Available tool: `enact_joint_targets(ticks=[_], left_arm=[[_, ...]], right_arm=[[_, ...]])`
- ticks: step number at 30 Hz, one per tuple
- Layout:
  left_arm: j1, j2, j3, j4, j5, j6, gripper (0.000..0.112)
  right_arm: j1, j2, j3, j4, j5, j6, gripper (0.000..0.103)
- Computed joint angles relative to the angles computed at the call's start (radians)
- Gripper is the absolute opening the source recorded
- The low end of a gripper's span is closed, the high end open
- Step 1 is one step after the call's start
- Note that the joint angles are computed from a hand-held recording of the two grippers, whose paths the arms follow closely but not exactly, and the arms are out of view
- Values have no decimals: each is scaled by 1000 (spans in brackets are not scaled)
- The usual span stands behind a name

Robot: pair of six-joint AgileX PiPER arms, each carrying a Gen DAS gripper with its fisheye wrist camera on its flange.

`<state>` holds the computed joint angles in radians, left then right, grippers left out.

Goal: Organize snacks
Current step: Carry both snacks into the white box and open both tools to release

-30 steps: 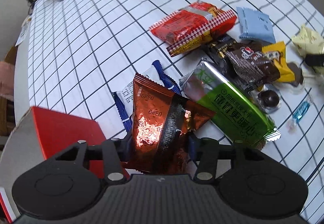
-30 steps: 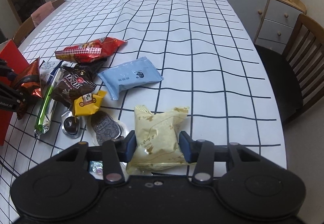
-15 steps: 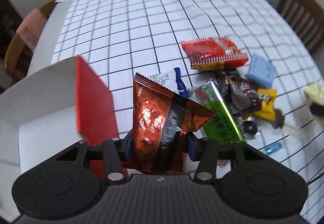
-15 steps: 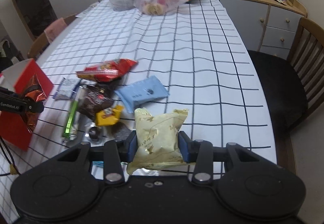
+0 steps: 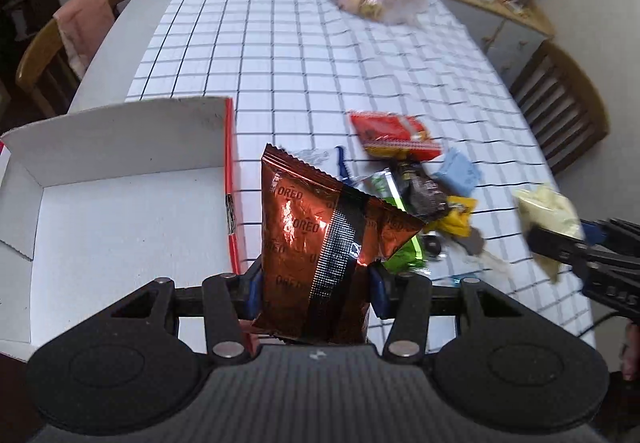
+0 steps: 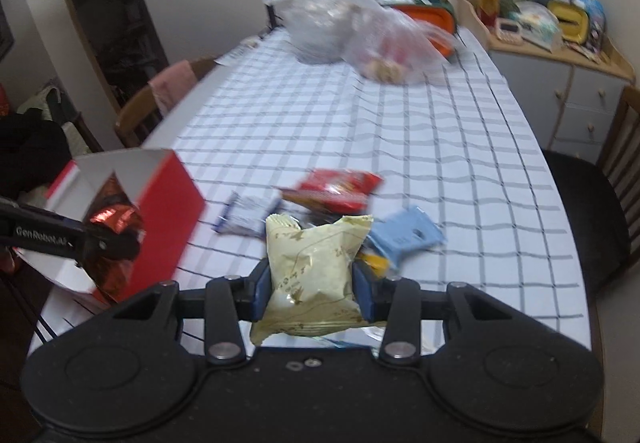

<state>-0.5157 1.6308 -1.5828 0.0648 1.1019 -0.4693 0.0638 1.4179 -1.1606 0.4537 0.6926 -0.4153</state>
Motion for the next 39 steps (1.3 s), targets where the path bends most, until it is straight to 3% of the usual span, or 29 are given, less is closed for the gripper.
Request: enact_joint_targets(ticks=[8,18,28,39], left_arm=[[82,-132,49,-26,4,69,48],[307,-217,140,-51,19,205,49],[509,-168,174,-43,9,355,49],[551,-94,240,-13,-56,425,49]], right_arm=[[262,18,-89,-231,-50,317,41],[530,237,-290,-413,-57,561,41],[636,470,-516,-481,22,627,41],[675,621,-647,-511,99,644,41]])
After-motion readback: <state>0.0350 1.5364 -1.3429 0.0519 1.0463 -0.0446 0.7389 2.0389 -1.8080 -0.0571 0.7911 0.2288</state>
